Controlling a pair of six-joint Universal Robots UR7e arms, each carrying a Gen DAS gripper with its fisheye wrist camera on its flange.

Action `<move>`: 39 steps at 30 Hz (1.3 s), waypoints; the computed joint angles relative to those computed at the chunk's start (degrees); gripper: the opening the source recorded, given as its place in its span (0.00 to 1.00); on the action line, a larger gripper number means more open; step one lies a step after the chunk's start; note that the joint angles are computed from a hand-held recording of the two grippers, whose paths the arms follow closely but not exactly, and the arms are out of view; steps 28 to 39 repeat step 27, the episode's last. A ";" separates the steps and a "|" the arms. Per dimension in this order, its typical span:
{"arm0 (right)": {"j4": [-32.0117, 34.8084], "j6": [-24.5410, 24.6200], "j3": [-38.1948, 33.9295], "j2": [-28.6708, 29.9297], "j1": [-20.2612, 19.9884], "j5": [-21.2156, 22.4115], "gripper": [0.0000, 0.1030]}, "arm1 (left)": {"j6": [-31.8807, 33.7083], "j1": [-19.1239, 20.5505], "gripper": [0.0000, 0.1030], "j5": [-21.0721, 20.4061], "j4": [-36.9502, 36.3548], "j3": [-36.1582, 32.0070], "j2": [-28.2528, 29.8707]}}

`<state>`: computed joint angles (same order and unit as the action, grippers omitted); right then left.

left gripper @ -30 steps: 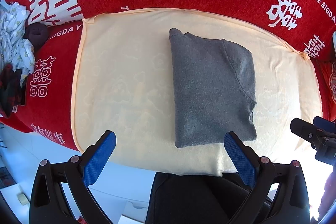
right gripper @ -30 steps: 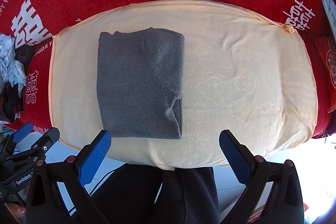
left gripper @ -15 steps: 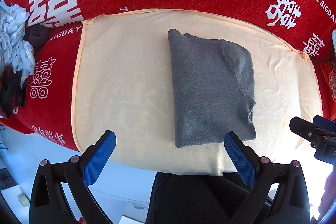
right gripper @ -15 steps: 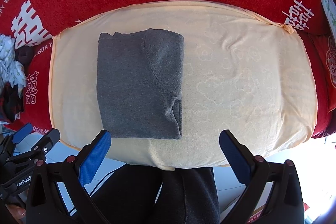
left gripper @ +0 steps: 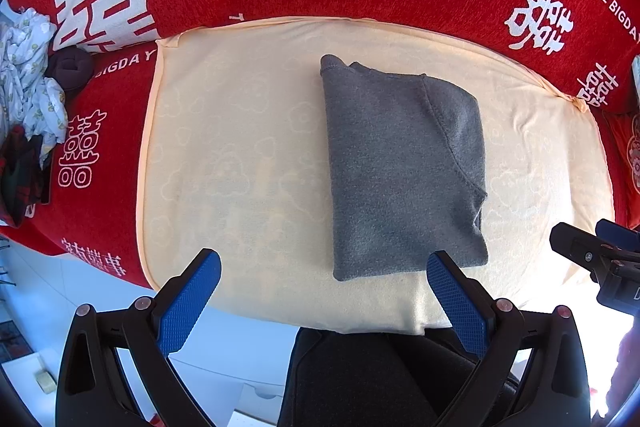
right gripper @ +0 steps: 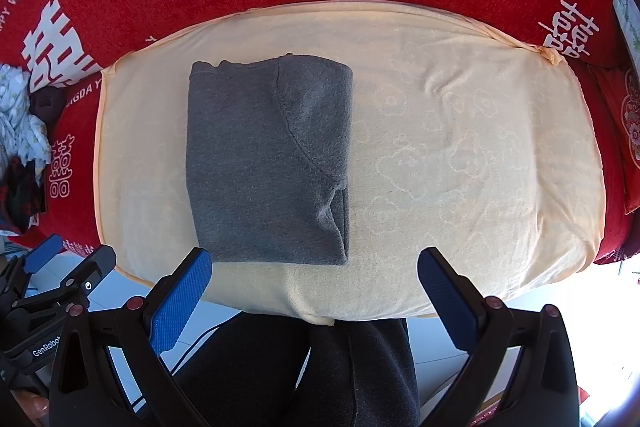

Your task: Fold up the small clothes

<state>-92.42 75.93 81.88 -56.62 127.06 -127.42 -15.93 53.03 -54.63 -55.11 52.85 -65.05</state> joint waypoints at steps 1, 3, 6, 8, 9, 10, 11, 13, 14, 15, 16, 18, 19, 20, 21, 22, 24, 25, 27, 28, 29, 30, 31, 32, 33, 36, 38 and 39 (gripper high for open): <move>-0.02 -0.07 -0.02 0.01 -0.02 -0.01 1.00 | -0.06 -0.03 1.00 0.08 0.00 0.05 -0.03; 0.03 -0.07 -0.02 0.00 -0.04 0.00 1.00 | -0.12 -0.12 1.00 0.33 0.10 0.07 -0.08; -0.07 -0.04 0.00 0.00 -0.02 0.07 1.00 | -0.02 -0.08 1.00 0.33 0.10 0.02 -0.04; -0.09 -0.08 0.00 0.00 -0.03 0.07 1.00 | -0.04 -0.13 1.00 0.41 0.14 0.05 -0.08; -0.14 -0.12 0.03 -0.02 -0.03 0.09 1.00 | -0.08 -0.15 1.00 0.45 0.13 0.14 -0.13; -0.16 -0.03 0.08 -0.01 0.01 0.10 1.00 | -0.05 -0.14 1.00 0.52 0.18 0.11 -0.12; -0.20 0.14 0.13 0.02 0.07 0.08 1.00 | -0.15 -0.16 1.00 0.77 0.20 0.19 -0.15; -0.26 0.10 0.17 0.00 0.06 0.10 1.00 | -0.33 -0.15 1.00 1.19 0.41 0.18 -0.10; -0.26 0.10 0.17 0.00 0.06 0.10 1.00 | -0.39 -0.13 1.00 1.28 0.43 0.22 -0.10; -0.20 0.13 0.16 0.01 0.06 0.08 1.00 | -0.46 -0.10 1.00 1.37 0.41 0.29 -0.12; -0.20 0.13 0.16 0.01 0.06 0.08 1.00 | -0.53 -0.07 1.00 1.42 0.43 0.31 -0.11; -0.12 0.18 0.16 0.04 0.09 0.06 1.00 | -0.55 0.02 1.00 1.41 0.22 0.37 -0.15; -0.20 0.26 0.17 0.04 0.09 0.08 1.00 | -0.47 0.02 1.00 1.39 -0.12 0.61 -0.29; -0.29 0.25 0.20 0.03 0.09 0.11 1.00 | -0.22 0.02 1.00 1.48 -0.73 0.87 -0.48; -0.29 0.19 0.23 0.02 0.09 0.13 1.00 | 0.06 0.02 1.00 1.59 -1.27 1.11 -0.65; -0.25 0.34 0.18 0.14 0.16 0.12 1.00 | 0.31 -0.01 1.00 1.57 -1.54 1.22 -0.74; -0.22 0.50 0.18 0.20 0.23 0.12 1.00 | 0.71 -0.02 1.00 1.31 -1.72 1.19 -0.70; -0.22 0.50 0.11 0.29 0.25 0.12 1.00 | 1.01 -0.01 1.00 1.06 -1.79 1.12 -0.68; -0.12 0.56 0.07 0.34 0.28 0.09 1.00 | 1.31 -0.01 1.00 0.79 -1.82 0.91 -0.55; -0.12 0.56 0.07 0.34 0.28 0.09 1.00 | 1.31 -0.01 1.00 0.79 -1.82 0.91 -0.55; -0.12 0.56 0.07 0.34 0.28 0.09 1.00 | 1.31 -0.01 1.00 0.79 -1.82 0.91 -0.55; -0.12 0.56 0.07 0.34 0.28 0.09 1.00 | 1.31 -0.01 1.00 0.79 -1.82 0.91 -0.55; -0.12 0.56 0.07 0.34 0.28 0.09 1.00 | 1.31 -0.01 1.00 0.79 -1.82 0.91 -0.55; -0.12 0.56 0.07 0.34 0.28 0.09 1.00 | 1.31 -0.01 1.00 0.79 -1.82 0.91 -0.55; -0.12 0.56 0.07 0.34 0.28 0.09 1.00 | 1.31 -0.01 1.00 0.79 -1.82 0.91 -0.55; -0.12 0.56 0.07 0.34 0.28 0.09 1.00 | 1.31 -0.01 1.00 0.79 -1.82 0.91 -0.55; -0.12 0.56 0.07 0.34 0.28 0.09 1.00 | 1.31 -0.01 1.00 0.79 -1.82 0.91 -0.55; -0.12 0.56 0.07 0.34 0.28 0.09 1.00 | 1.31 -0.01 1.00 0.79 -1.82 0.91 -0.55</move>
